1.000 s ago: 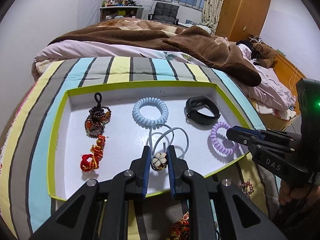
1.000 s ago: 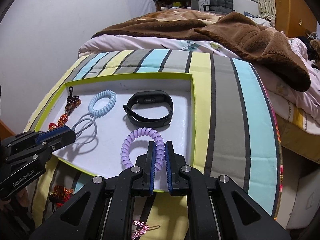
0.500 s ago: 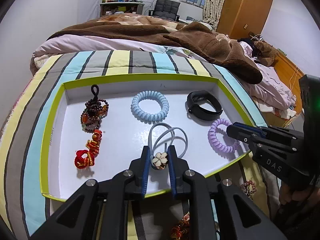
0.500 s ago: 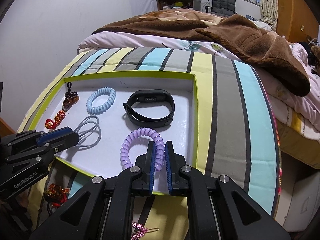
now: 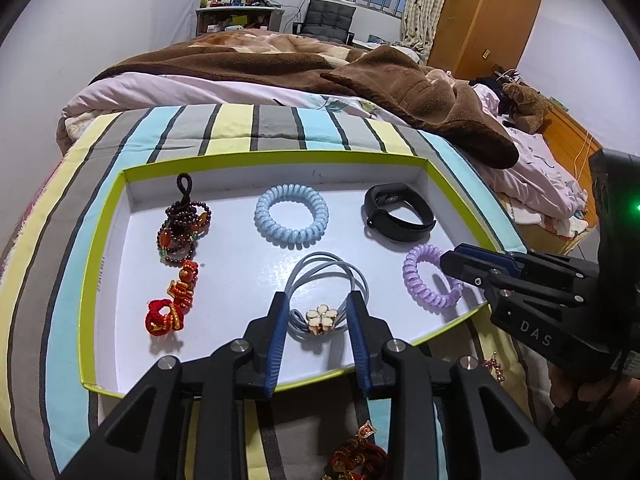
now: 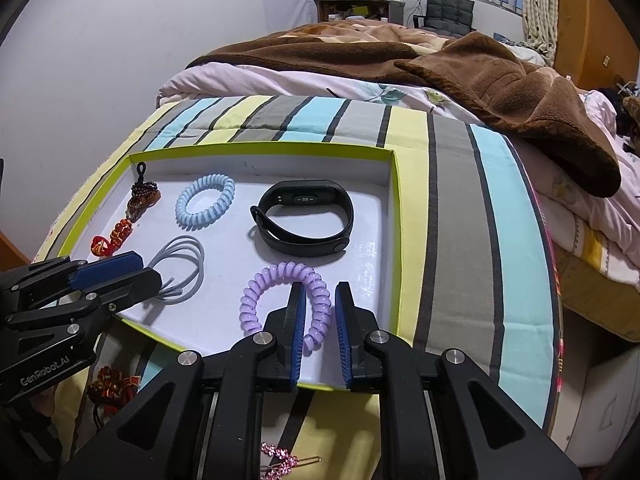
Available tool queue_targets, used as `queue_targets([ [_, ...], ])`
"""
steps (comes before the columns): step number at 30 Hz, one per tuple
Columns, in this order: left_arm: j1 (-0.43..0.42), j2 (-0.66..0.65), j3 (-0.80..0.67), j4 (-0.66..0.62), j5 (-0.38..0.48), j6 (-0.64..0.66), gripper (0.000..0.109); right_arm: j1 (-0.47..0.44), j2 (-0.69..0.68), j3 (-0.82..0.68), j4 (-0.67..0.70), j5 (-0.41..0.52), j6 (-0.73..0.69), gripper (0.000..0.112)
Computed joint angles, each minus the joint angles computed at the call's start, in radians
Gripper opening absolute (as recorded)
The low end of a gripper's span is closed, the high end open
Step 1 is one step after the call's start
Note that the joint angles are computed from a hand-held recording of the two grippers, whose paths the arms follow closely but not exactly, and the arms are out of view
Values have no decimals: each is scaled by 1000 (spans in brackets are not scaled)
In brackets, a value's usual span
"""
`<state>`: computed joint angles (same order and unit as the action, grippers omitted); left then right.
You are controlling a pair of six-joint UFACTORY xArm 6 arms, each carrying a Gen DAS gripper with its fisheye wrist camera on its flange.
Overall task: Organize jewelry
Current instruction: 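Carry the purple coil and grey flower tie into the green tray, opening both tools, then withdraw both open tools from the tray toward the remaining jewelry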
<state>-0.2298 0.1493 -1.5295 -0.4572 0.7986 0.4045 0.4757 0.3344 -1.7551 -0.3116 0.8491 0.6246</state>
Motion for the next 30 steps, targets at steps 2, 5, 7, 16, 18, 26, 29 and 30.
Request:
queue_targets([
  [2, 3, -9, 6, -9, -2, 4, 36, -1, -5, 7, 3, -6, 5, 17],
  [5, 9, -30, 19, -38, 3, 21, 39, -1, -18, 24, 10, -25, 9, 27],
  [7, 14, -46, 32, -55, 3, 31, 42, 1, -30, 39, 10, -38, 13, 36],
  [16, 52, -177, 146, -126, -42, 73, 46, 29, -139, 160, -44, -121, 85, 37],
  [18, 63, -214, 184, -135, -54, 82, 48, 40, -165, 191, -46, -140, 89, 37],
  [26, 108, -343, 326, -182, -88, 96, 50, 99, -241, 298, -55, -185, 135, 37],
  [29, 124, -381, 370, -207, -92, 111, 51, 125, -249, 318, -67, -184, 160, 37],
  [30, 128, -394, 385, -208, -95, 114, 51, 131, -255, 332, -62, -194, 162, 37],
])
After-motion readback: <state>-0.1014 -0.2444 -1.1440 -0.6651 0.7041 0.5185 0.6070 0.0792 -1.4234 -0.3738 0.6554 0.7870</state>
